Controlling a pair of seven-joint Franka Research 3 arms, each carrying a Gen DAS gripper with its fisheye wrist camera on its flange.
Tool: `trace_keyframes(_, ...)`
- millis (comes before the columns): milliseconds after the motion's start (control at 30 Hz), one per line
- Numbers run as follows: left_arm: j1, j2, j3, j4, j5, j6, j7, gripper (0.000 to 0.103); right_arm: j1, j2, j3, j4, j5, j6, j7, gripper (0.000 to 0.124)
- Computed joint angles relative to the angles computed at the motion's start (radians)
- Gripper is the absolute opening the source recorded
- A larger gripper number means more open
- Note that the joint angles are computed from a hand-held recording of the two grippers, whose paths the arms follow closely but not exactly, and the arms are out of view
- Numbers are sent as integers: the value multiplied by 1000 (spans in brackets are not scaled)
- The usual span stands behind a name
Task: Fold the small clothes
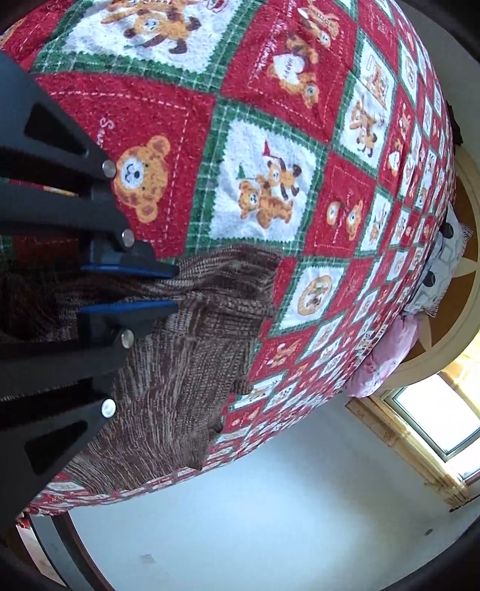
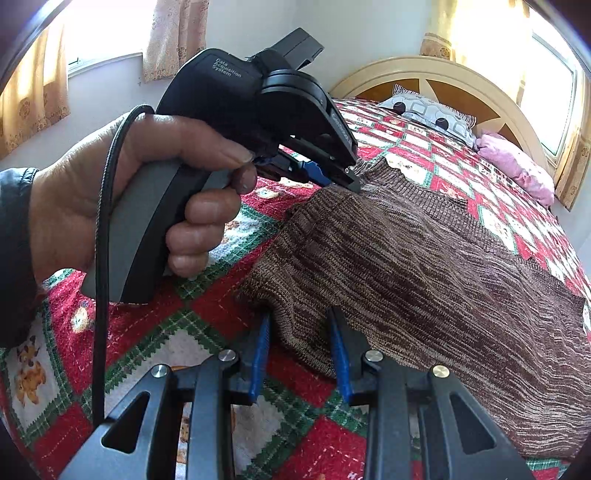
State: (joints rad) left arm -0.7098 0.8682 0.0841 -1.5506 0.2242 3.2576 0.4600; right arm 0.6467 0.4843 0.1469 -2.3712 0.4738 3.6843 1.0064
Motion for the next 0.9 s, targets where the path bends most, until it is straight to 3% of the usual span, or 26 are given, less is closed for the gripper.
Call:
trace_keyframes(200, -35, 3, 40, 20, 9, -42, -14, 10, -1, -3, 1, -2, -1, -1, 2, 32)
trace_keyframes(267, -46, 6, 55, 30, 15, -67, -31, 18, 1, -3, 0, -2, 0, 0, 2, 32)
trace_keyframes(367, -33, 16, 44, 47, 35, -74, -54, 22, 0, -2, 0, -2, -1, 0, 2, 32)
trace_keyframes(433, -33, 17, 45, 51, 55, -74, -58, 18, -1, -1, 1, -1, -3, 0, 3, 32)
trace_keyframes(467, -36, 17, 50, 50, 62, -72, -63, 11, -1, -1, 1, -1, -3, 0, 3, 32)
trace_keyframes(567, -34, 15, 50, 45, 72, -57, -73, 9, -6, -3, 5, -3, -9, 1, 9, 31)
trace_keyframes(667, -58, 9, 80, 36, 74, -51, -92, 8, -17, -6, 11, -11, -23, 11, 22, 23)
trace_keyframes(733, -61, 7, 86, 27, 71, -30, -104, 8, -26, -10, 14, -17, -32, 14, 33, 9)
trace_keyframes(900, -79, -4, 107, -9, 15, 60, -109, 8, -196, -47, 105, -74, -247, 24, 206, 8)
